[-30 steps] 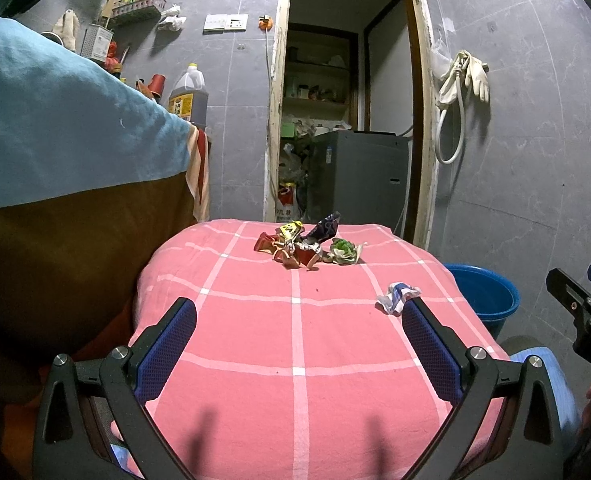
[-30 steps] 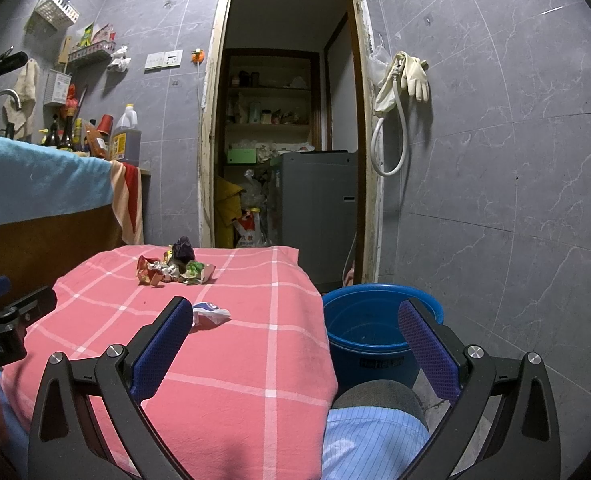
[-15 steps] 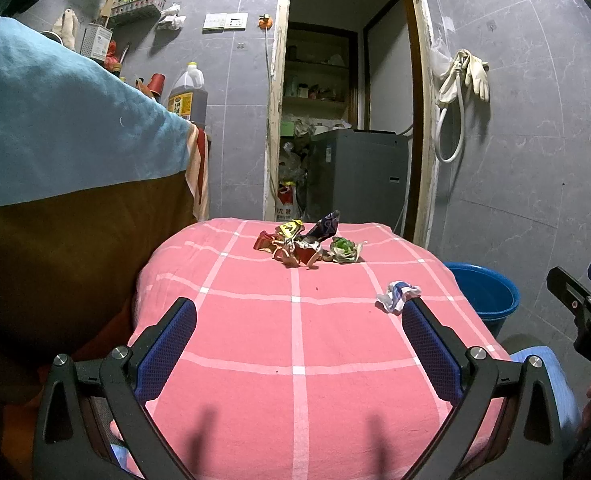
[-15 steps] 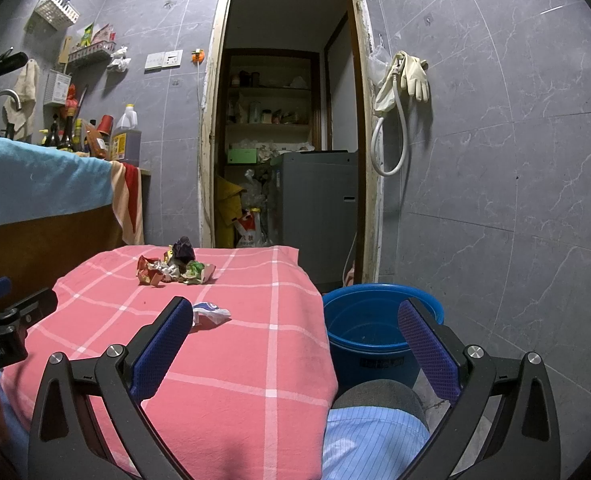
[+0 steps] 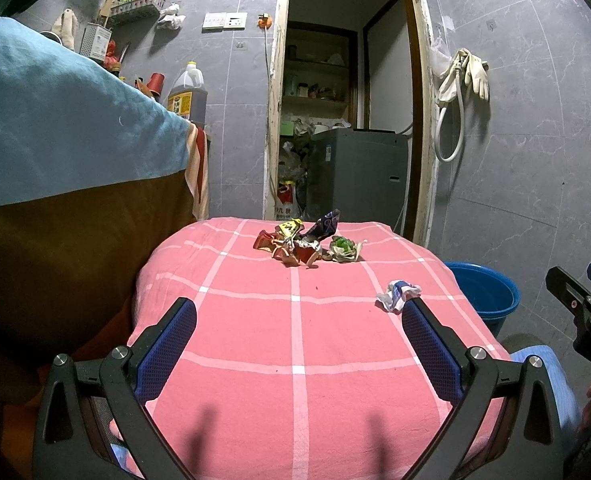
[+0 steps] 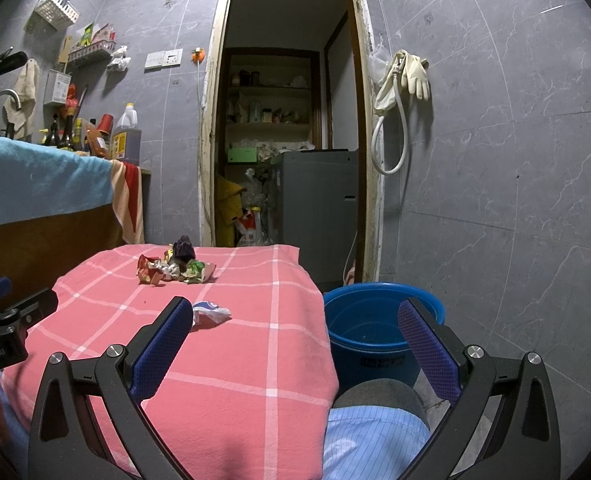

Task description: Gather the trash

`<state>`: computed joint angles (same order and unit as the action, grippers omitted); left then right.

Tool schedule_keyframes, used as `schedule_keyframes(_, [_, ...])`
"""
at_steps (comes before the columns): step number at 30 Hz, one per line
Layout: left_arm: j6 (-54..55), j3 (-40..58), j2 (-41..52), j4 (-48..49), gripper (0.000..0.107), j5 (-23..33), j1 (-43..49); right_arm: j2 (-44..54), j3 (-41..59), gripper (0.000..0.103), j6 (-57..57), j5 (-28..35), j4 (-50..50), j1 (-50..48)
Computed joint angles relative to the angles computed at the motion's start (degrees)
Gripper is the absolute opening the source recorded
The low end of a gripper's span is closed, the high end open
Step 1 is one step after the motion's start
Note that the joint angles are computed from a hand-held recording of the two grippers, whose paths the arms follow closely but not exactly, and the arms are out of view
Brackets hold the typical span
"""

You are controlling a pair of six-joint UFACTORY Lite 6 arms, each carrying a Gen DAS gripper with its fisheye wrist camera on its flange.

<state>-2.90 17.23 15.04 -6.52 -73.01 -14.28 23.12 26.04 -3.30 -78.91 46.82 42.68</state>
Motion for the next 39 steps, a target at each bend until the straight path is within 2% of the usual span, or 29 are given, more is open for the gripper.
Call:
schedule_keyframes(21, [-0.03, 0.25, 0.6, -0.03, 0.101, -0.11, -0.02, 0.29, 0.53, 0.103, -0.05, 0.45, -0.8, -0.79])
schedule_keyframes(27, [-0.1, 0.92, 3.91, -1.6, 0.101, -2.47, -0.65, 0.16, 0.63, 0.103, -0.09, 0.68, -1.73, -1.33])
schedule_keyframes(34, [1.81, 4.38, 1.91, -1.82, 0.101, 0.77, 2.82, 3.5, 5.87, 0.103, -1.9, 0.46, -5.89, -2.6])
schedule_keyframes(39, [4.6, 10.62, 3.23, -1.32, 0.101, 4.74, 5.4, 4.2, 12.49, 0.103, -3.56, 5.9, -14.97, -7.95])
